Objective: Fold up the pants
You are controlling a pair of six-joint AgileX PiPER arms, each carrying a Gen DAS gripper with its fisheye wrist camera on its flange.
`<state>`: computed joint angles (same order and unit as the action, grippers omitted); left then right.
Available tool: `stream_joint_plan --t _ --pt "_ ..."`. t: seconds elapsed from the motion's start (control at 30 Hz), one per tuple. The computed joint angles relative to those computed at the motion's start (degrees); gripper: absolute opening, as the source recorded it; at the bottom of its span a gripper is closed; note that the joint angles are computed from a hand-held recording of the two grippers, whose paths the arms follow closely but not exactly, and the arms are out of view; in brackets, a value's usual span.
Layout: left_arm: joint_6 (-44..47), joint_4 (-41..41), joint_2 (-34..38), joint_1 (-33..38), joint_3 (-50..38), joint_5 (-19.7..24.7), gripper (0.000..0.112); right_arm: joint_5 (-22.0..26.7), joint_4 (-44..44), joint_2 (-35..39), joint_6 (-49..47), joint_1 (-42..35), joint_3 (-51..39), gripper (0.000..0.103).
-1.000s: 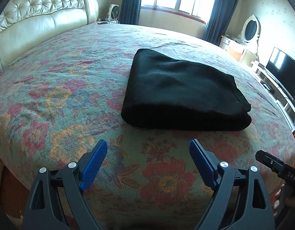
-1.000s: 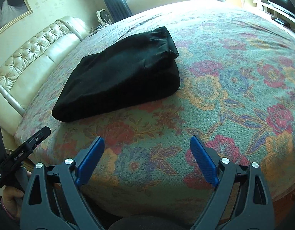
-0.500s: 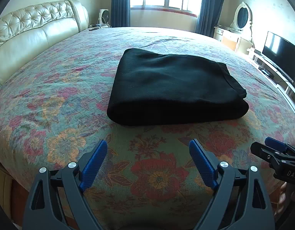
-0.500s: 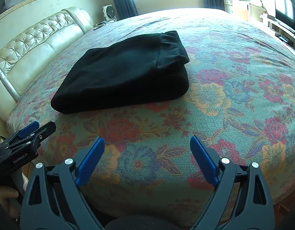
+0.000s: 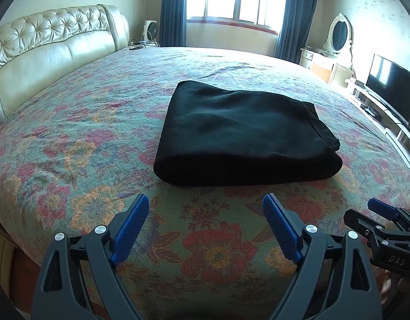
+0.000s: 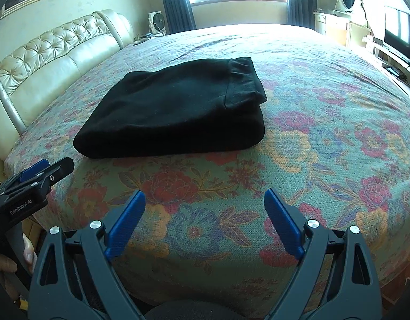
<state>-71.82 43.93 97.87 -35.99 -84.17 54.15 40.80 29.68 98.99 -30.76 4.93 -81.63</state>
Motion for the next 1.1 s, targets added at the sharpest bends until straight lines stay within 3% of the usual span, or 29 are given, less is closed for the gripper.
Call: stream_joint_plan --t 0.17,0.43,0.6,0.8,0.93,1.1 --pt "-0.95 2.24 0.58 -0.94 -1.08 2.33 0.086 -0.82 -2.32 -0.47 0.58 1.32 0.20 0.091" --pt "-2.47 4.79 0.02 -2.19 -1.88 2.45 0.086 0.07 -2.69 -0.11 1.29 1.69 -0.30 0.091" --pt "-2.13 7.82 1.89 -4.37 -4.92 6.11 0.086 0.25 -2.63 0.10 1.24 1.71 -0.35 0.091" --pt "2.20 4.78 4.73 -4.66 -9.16 9.70 0.086 0.80 -2.54 0.32 1.60 1.56 -0.44 0.091" --pt "2.81 2.75 3.20 -4.43 -7.22 6.51 0.086 1.03 -2.12 0.46 1.50 1.28 -0.55 0.091" --pt "2.35 -0.98 -0.53 -1.84 -2.31 -2.13 0.086 1.39 -1.75 0.64 1.47 0.97 -0.60 0.091"
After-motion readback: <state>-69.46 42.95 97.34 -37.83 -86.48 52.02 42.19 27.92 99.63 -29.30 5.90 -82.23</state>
